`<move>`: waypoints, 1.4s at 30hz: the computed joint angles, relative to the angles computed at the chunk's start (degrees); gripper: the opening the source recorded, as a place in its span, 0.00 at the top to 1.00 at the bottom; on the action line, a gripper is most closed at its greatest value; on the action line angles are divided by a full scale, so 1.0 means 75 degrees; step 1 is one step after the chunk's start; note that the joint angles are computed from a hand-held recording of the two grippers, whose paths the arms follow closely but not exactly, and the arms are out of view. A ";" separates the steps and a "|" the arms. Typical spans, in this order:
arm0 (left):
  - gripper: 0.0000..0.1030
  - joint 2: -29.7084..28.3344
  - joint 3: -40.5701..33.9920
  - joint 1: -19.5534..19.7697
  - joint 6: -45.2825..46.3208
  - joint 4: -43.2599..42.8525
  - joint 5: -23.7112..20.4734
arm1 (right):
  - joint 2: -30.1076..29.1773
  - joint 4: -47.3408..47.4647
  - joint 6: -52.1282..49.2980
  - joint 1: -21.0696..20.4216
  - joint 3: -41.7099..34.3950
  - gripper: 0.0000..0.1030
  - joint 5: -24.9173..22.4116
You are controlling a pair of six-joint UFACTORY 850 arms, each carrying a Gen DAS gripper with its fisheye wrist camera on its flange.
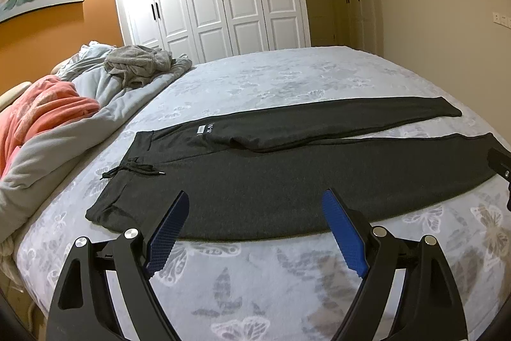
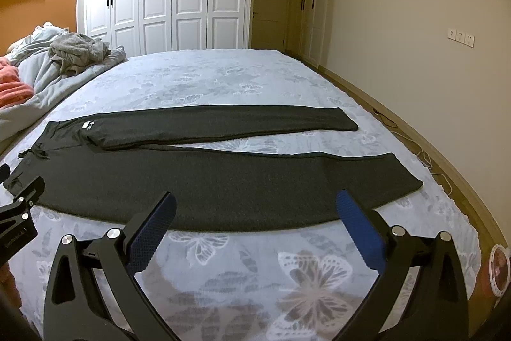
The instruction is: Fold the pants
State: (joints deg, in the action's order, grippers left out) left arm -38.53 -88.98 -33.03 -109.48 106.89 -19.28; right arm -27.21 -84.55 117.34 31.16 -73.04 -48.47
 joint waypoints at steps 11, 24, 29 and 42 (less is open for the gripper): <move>0.20 -0.0007 0.0001 -0.0019 -0.0055 0.0084 -0.0073 | 0.0012 0.0015 -0.0014 -0.0006 -0.0001 0.04 0.0001; 0.20 -0.0025 -0.0002 -0.0067 -0.0068 0.0164 -0.0181 | 0.0014 -0.0012 -0.0002 -0.0001 0.0006 0.04 -0.0027; 0.20 -0.0022 0.0012 -0.0082 -0.0084 0.0215 -0.0209 | 0.0032 -0.0023 0.0030 -0.0021 0.0026 0.04 0.0003; 0.20 -0.0026 0.0003 -0.0079 -0.0066 0.0193 -0.0205 | 0.0026 0.0007 -0.0006 -0.0020 0.0014 0.04 0.0016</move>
State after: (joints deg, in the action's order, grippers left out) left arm -38.73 -88.96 -33.62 -109.98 108.34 -20.82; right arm -27.01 -84.50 117.30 31.01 -72.93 -48.35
